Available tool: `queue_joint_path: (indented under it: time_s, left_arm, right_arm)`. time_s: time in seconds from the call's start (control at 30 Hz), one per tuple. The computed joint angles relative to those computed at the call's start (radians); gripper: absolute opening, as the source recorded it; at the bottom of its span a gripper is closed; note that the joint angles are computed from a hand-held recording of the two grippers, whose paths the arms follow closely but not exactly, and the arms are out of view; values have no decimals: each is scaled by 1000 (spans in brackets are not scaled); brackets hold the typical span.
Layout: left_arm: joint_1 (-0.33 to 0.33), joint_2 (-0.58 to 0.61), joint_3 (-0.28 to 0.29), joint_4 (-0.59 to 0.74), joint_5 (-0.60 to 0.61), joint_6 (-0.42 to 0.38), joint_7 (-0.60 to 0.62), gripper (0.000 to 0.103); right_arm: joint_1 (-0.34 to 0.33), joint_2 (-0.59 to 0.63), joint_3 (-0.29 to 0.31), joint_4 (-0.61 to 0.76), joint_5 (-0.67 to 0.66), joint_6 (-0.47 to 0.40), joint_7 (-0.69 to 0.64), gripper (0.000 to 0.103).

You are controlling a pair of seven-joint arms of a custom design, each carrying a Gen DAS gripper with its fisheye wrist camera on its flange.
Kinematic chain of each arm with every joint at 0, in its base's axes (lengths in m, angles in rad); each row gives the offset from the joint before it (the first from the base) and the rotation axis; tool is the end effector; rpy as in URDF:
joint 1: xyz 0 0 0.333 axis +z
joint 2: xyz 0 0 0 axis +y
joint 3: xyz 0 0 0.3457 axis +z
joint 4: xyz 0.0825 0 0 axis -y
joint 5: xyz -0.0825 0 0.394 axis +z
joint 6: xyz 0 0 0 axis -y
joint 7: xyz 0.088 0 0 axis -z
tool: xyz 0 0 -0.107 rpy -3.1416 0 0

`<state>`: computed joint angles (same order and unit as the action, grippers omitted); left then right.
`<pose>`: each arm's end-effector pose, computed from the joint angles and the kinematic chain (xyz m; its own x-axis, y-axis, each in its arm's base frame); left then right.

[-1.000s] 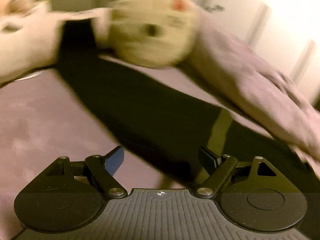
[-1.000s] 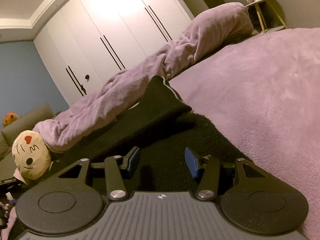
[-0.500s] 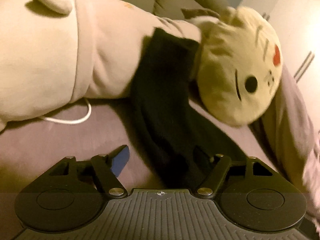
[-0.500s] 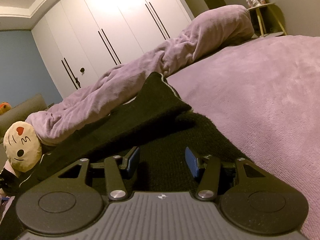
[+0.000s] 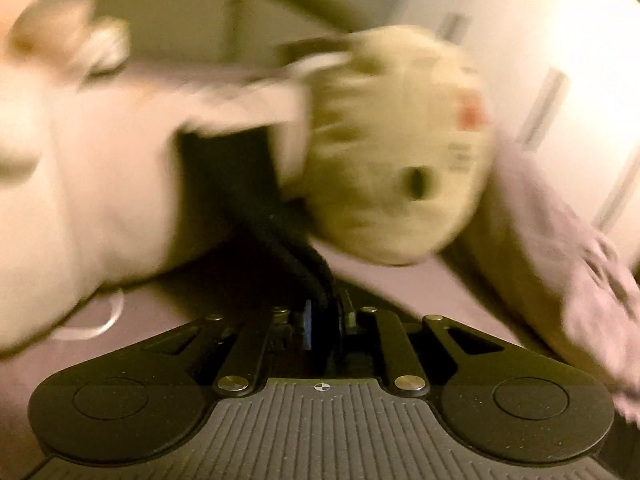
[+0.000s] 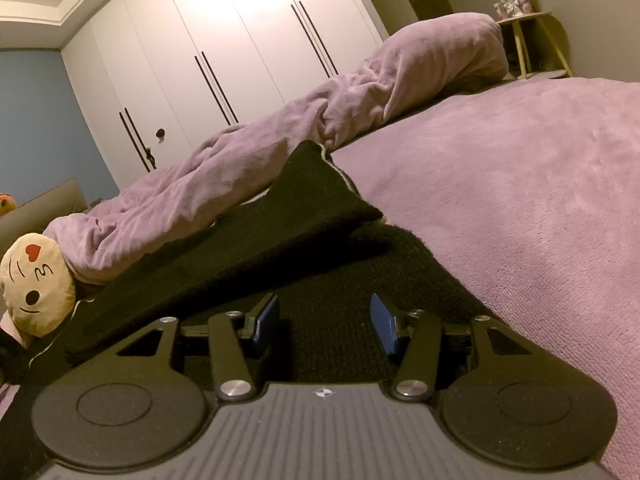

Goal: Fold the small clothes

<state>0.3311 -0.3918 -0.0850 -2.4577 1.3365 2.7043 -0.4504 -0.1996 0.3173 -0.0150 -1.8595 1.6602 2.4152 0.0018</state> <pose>0.4477 0.0750 0.5109 0.7829 -0.5245 0.3346 -0.0630 -0.6019 -0.7961 0.6570 -0.1370 0.4006 0.3369 -0.8370 -0.4311 -0.5368 0.2054 -0.8183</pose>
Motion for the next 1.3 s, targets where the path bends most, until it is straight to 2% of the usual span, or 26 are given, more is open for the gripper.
queue_joint_path:
  time_s: [0.17,0.27,0.33,0.43,0.5,0.57,0.6,0.63,0.7,0.77,0.83,0.9,0.93,0.97,1.0,1.03,1.07,1.13,1.3]
  left_arm:
    - [-91,55,-84,139,55,-30,144,13]
    - [-172,145,-122,259,74,-25,272,13]
    - [-239,224,-141,341,40,-25,391,14]
    - [-342,364,-183,457,-28,-143,599,20]
    - [-402,451,-194,517,-147,-209,748,21]
    - [-452,502,-198,549,-234,-284,802,23]
    - [-474,504,-196,542,-250,-302,787,37]
    - [-496,498,-193,531,-260,-318,759,60]
    - [-537,458,-179,479,-254,-340,628,80]
    - [-568,403,-169,414,-281,-342,555,81]
    - [-593,357,-177,364,-331,-404,494,82]
    - [-610,304,-193,310,-377,-466,424,82]
    - [-618,277,-205,288,-400,-502,393,82]
    - [-621,258,-212,276,-417,-530,371,82]
    - [-625,218,-220,243,-438,-554,342,85]
    - [-628,181,-227,213,-462,-572,312,88]
    - [-628,151,-232,194,-490,-591,293,89]
    - [-625,99,-234,155,-554,-616,275,89]
    - [-603,49,-226,107,-651,-632,274,93]
  right_arm:
    - [-1,0,0,0,-1,-2,0,51]
    - [-3,1,0,0,2,-9,-1,52]
    - [-6,3,0,1,3,-17,1,52]
    - [-9,5,0,2,4,-25,2,52]
    - [-12,9,-1,5,2,-33,4,52]
    - [-16,12,0,9,1,-41,8,52]
    - [-16,12,0,9,1,-42,8,52]
    - [-17,13,0,9,1,-44,7,52]
    - [-23,16,0,11,1,-57,8,54]
    - [-23,15,0,12,-6,-56,9,56]
    - [-15,8,0,11,-24,-41,5,61]
    - [0,-4,1,8,-59,-17,-3,77]
    - [12,-14,1,6,-96,0,-3,81]
    - [26,-29,9,1,-145,46,5,85]
    - [74,-55,2,-15,-209,149,18,87]
    - [100,-77,7,-32,-248,214,25,87]
    - [108,-103,17,-53,-250,223,5,87]
    - [113,-167,34,-108,-180,160,-112,87]
    - [242,-272,58,-212,-134,153,-407,87]
